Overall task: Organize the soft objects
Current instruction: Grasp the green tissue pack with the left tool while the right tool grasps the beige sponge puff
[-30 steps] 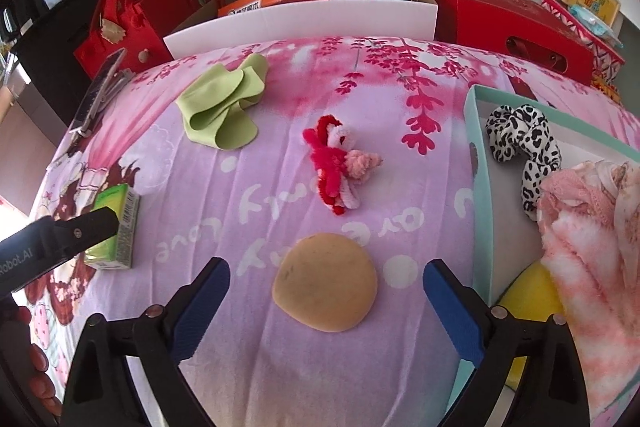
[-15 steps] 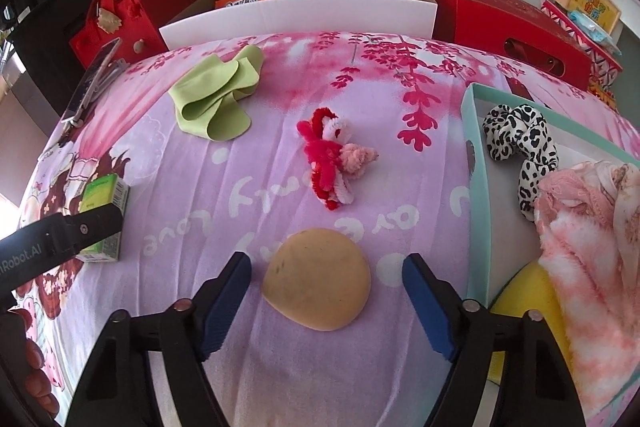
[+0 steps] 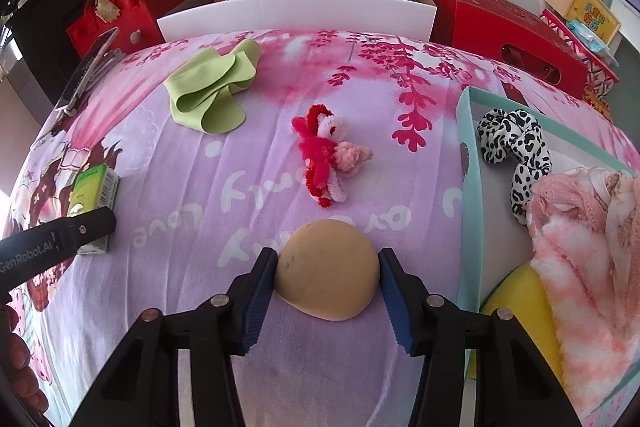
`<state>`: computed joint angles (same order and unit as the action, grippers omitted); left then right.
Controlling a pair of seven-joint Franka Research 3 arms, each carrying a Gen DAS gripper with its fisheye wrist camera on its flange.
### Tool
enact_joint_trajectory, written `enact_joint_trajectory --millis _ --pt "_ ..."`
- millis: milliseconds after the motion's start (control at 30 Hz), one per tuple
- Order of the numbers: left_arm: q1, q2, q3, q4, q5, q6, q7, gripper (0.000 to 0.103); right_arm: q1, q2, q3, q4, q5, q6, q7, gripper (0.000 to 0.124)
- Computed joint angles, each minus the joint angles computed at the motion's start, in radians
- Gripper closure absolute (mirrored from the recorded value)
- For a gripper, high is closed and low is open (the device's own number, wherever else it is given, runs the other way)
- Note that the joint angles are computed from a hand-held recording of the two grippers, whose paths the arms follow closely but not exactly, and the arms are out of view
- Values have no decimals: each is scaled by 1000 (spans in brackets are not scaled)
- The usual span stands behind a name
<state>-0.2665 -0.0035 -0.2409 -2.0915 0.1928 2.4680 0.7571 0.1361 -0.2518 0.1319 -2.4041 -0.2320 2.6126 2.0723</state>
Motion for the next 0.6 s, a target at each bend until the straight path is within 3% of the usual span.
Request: enact_joint_trajectory --millis 600 --pt "1 -58 0 -30 7 32 0 55 -2 -21 -3 -2 15 -13 -10 71"
